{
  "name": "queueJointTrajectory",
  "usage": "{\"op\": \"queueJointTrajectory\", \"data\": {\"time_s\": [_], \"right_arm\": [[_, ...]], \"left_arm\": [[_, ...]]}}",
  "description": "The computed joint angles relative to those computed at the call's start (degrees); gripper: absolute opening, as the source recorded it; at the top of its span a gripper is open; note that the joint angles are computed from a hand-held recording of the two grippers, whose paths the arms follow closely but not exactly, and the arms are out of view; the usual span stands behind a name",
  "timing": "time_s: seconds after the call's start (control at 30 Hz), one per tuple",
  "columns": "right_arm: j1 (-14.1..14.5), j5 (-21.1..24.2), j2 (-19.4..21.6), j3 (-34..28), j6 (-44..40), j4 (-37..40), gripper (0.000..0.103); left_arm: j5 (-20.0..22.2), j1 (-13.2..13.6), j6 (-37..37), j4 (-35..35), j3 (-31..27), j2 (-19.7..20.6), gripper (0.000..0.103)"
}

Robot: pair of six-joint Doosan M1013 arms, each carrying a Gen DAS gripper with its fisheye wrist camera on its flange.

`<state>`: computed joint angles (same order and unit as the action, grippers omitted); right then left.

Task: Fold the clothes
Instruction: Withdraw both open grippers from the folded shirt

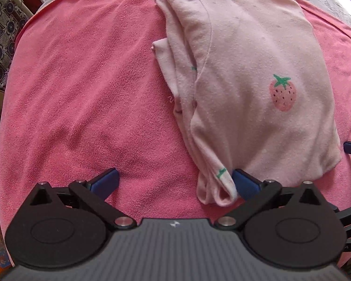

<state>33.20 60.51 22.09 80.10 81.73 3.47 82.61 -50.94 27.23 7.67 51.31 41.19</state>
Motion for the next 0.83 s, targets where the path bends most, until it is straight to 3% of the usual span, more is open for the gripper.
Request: {"op": "queueJointTrajectory", "data": {"time_s": [0.1, 0.83], "right_arm": [[0.1, 0.5, 0.1, -0.3, 0.4, -0.2, 0.103], [0.6, 2.1, -0.3, -1.1, 2.2, -1.5, 0.103]], "left_arm": [[-2.0, -0.4, -1.0, 1.2, 1.9, -0.9, 0.103], [-5.9, -1.2, -3.7, 3.0, 6.8, -3.4, 0.103]]}}
